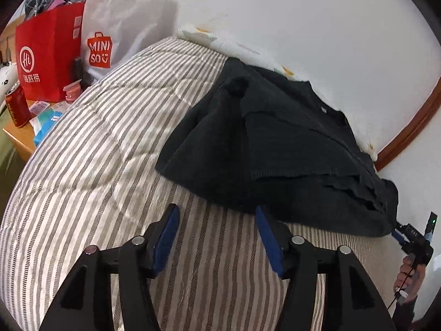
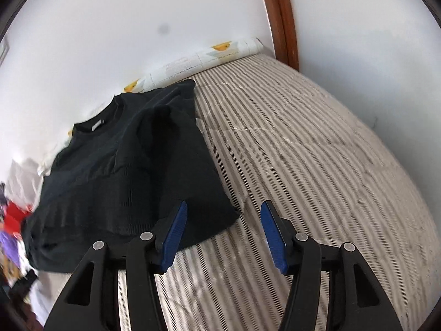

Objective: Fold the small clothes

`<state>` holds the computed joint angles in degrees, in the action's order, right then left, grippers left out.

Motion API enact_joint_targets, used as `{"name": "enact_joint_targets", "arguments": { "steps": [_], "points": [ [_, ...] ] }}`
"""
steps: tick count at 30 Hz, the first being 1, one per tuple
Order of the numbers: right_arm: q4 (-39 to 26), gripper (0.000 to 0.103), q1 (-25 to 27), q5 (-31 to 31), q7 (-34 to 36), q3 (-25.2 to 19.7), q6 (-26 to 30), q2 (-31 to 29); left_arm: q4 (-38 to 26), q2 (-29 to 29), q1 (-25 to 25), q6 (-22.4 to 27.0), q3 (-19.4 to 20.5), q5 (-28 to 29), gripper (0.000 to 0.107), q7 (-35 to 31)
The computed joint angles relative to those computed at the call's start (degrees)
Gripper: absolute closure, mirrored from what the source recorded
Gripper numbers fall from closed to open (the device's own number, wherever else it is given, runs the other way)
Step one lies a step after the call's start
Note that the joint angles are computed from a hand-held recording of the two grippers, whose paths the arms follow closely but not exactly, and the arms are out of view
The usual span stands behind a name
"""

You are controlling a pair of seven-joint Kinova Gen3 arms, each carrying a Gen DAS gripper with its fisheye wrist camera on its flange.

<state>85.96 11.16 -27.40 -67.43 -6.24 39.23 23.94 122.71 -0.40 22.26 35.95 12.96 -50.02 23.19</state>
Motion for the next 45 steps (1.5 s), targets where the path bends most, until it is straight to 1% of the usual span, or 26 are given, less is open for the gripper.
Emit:
{"name": "enact_joint_targets", "arguments": {
  "steps": [3,7,9,10,12,13,14,15,16,17,19,21,23,25,30,32,34,36,39,40,41,42,43,45],
  "points": [
    [-2.21,0.048,-0.66,0.16,-1.4,0.16,1.67,2.0,-0.93,0.96,-0.47,-0.5,-0.64,-0.03,0.051,-0.97],
    [-3.21,0.049,-1.92,1.35,-2.67,0.15,0.89,3.28,-4.23,3.78,0.49,2.76,-1.53,-0.1,0.051,-3.12],
    [-4.16,0.049,-1.9,1.35,-3.52,-0.13,1.89,4.1,-5.89,4.99,1.54,5.01,-2.15,0.19,0.052,-3.51],
    [-5.04,0.051,-1.21,1.28,-4.27,-0.99,2.93,4.93,-6.87,5.76,2.11,6.29,-2.45,0.3,0.052,-3.48],
    [-4.93,0.058,-1.38,-0.02,-3.24,-0.93,2.36,5.19,-8.46,6.97,3.38,8.97,-3.0,0.44,0.059,-3.37],
    [-5.15,0.07,-0.62,-0.2,-2.02,-2.13,2.62,5.48,-9.09,7.52,4.1,10.41,-3.34,0.54,0.073,-3.07],
    [-4.98,0.076,-0.16,-0.78,-0.95,-2.74,2.59,5.43,-9.36,7.81,5.3,10.93,-4.75,1.1,0.087,-3.25],
    [-4.37,0.078,-0.21,-0.99,-0.42,-2.81,1.79,5.01,-9.01,7.5,5.46,10.51,-5.09,1.18,0.09,-3.0],
    [-3.8,0.082,-0.3,-1.02,0.23,-2.9,1.2,4.58,-8.08,6.62,4.55,9.16,-4.5,1.01,0.094,-2.12],
    [-3.11,0.083,-0.24,-1.23,0.86,-3.01,0.51,4.07,-6.98,5.64,4.59,7.84,-4.74,0.47,0.095,-0.63],
    [-2.23,0.084,1.35,-3.25,2.43,-3.86,0.71,3.43,-5.73,4.17,4.58,7.2,-4.24,0.12,0.096,0.96],
    [-1.57,0.085,3.07,-5.59,4.25,-4.44,1.7,2.79,-5.59,3.63,4.53,8.59,-2.77,-0.3,0.097,1.65],
    [-1.51,0.085,4.14,-7.18,5.41,-4.24,4.03,2.24,-5.91,3.15,5.89,11.74,-1.49,-0.83,0.098,2.17],
    [-0.11,0.085,4.85,-8.54,7.49,-3.92,4.78,0.9,-5.62,2.5,6.67,13.38,-0.29,-0.91,0.098,2.93],
    [5.08,0.085,5.41,-10.44,13.0,-1.97,5.29,-3.45,-3.84,0.79,8.66,15.93,2.88,-0.08,0.098,5.86],
    [7.43,0.085,6.58,-12.22,16.31,-1.33,6.07,-5.03,-2.86,0.1,9.68,16.81,4.19,0.17,0.098,7.11],
    [9.42,0.085,6.79,-13.0,18.62,-0.13,6.66,-6.35,-1.72,-0.67,10.45,17.07,5.29,0.27,0.098,8.94],
    [11.71,0.085,7.05,-13.55,20.71,1.24,7.12,-7.93,-0.92,-1.38,11.12,17.22,6.36,1.19,0.098,9.4],
    [15.3,0.082,5.88,-13.24,23.33,2.96,5.17,-10.9,-1.31,-0.59,12.36,19.76,8.01,0.89,0.097,9.74],
    [16.37,0.079,5.34,-12.22,23.39,3.03,3.72,-11.96,-1.7,0.0,12.85,20.84,8.21,0.83,0.097,9.59],
    [17.39,0.075,3.75,-10.58,22.52,4.15,2.31,-13.21,-2.06,0.37,13.22,21.4,8.07,1.2,0.096,9.19],
    [18.2,0.075,2.05,-9.06,20.92,5.54,1.09,-14.27,-2.39,0.53,13.51,21.69,7.82,1.74,0.096,8.68],
    [19.04,0.073,1.41,-8.47,20.21,6.12,0.14,-15.33,-2.84,0.48,13.72,21.98,7.55,2.63,0.096,7.59],
    [21.13,0.071,1.37,-8.91,21.38,5.84,-1.37,-18.48,-3.28,0.07,14.14,22.04,7.38,3.84,0.095,5.92]
  ]
}}
